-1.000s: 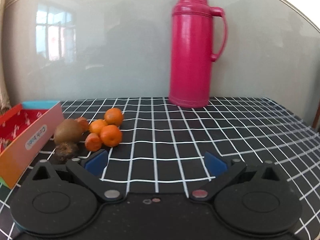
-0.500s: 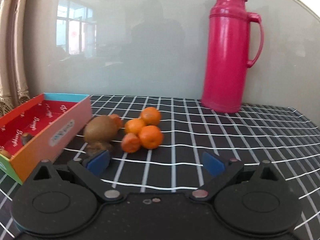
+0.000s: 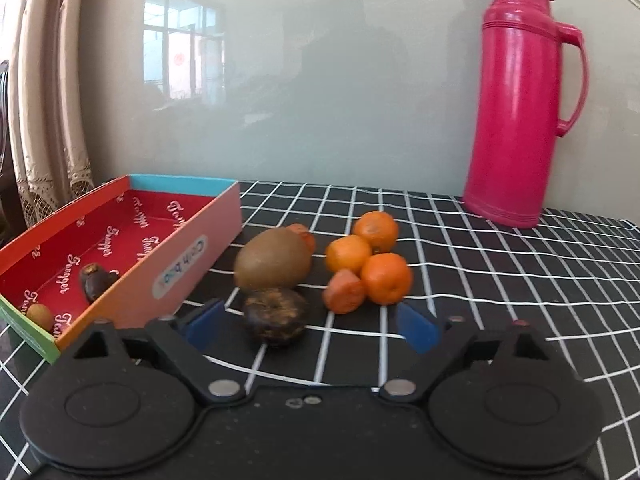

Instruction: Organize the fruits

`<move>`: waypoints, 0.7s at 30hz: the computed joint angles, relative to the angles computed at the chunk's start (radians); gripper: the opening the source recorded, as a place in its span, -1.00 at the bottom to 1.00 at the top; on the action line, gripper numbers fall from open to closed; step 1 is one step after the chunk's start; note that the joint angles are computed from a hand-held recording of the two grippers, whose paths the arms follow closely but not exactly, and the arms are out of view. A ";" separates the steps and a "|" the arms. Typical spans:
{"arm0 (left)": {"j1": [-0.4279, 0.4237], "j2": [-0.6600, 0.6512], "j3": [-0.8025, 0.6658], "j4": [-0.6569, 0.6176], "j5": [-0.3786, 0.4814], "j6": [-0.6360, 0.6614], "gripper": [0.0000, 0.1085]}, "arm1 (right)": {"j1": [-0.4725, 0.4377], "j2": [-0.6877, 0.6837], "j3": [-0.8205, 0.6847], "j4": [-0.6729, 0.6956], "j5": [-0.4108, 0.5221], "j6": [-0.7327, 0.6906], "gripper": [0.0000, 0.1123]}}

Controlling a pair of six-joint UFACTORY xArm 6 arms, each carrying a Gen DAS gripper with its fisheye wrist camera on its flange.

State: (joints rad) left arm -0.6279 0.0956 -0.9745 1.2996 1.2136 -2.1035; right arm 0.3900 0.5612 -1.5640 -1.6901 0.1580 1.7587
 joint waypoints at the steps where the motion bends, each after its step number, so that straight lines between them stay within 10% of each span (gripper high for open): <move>1: 0.002 -0.002 0.003 -0.003 0.000 0.000 0.90 | 0.001 0.009 -0.007 0.029 -0.006 -0.030 0.42; 21: 0.019 -0.036 0.047 -0.018 -0.007 0.002 0.90 | 0.012 0.101 -0.062 0.525 -0.018 -0.502 -0.26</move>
State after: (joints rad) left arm -0.6087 0.0595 -0.9276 1.2814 1.2065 -2.1011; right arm 0.4023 0.6622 -1.6265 -1.1652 0.1397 1.2572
